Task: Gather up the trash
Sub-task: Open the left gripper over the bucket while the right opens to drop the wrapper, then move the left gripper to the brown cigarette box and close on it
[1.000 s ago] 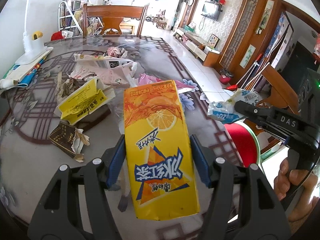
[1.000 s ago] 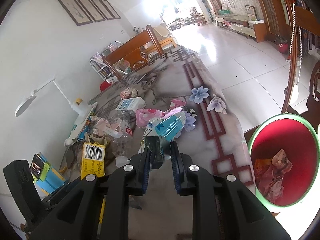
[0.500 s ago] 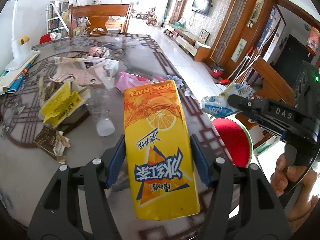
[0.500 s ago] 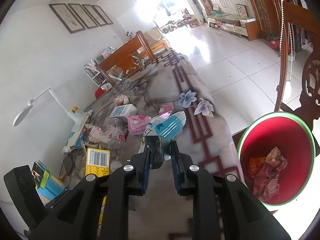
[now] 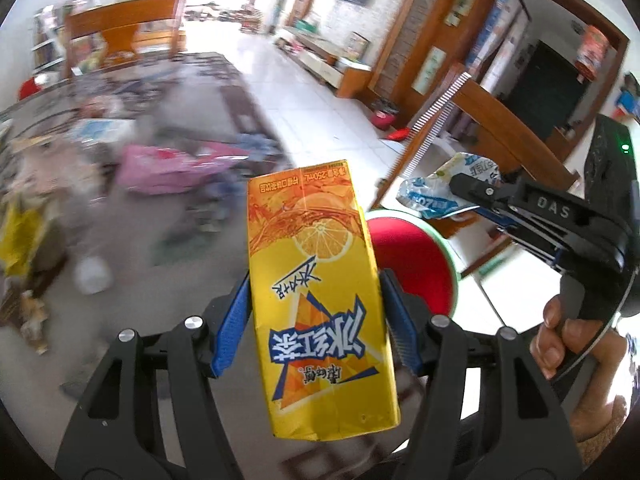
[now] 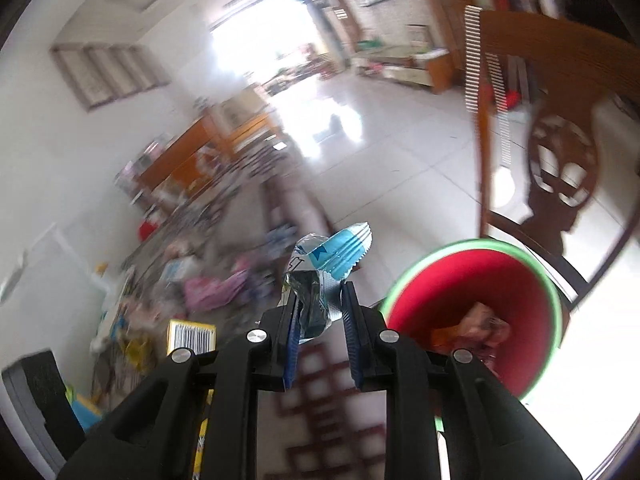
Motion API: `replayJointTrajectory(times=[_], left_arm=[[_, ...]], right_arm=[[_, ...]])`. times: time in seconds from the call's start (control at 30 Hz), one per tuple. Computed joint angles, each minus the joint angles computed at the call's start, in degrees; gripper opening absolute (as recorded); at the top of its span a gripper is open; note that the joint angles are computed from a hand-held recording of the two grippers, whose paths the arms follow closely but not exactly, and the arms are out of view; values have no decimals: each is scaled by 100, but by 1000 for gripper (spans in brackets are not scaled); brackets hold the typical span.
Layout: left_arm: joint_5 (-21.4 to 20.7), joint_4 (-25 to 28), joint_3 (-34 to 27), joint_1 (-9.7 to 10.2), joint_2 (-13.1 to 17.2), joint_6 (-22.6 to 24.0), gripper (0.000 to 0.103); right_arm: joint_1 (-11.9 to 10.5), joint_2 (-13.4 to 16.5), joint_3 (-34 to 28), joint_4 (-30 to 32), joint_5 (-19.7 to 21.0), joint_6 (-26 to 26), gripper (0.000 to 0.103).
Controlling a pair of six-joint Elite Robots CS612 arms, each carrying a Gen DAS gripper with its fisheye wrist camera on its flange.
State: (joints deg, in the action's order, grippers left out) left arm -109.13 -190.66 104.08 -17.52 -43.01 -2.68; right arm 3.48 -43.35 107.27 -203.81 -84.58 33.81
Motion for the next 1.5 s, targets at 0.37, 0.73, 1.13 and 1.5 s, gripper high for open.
replayJointTrajectory(times=[0.37, 0.73, 1.13, 1.5], left_arm=[[-154, 432, -384, -491, 182, 450, 65], [-143, 249, -317, -358, 208, 253, 82], [1225, -438, 112, 520, 93, -882, 82], [1715, 567, -363, 1264, 278, -2970, 90]], right_arm=[[-336, -10, 336, 63, -514, 1152, 40], [-351, 2, 356, -19, -604, 1262, 62], [-104, 31, -12, 504, -518, 738, 66], [297, 137, -567, 1070, -450, 105, 67]])
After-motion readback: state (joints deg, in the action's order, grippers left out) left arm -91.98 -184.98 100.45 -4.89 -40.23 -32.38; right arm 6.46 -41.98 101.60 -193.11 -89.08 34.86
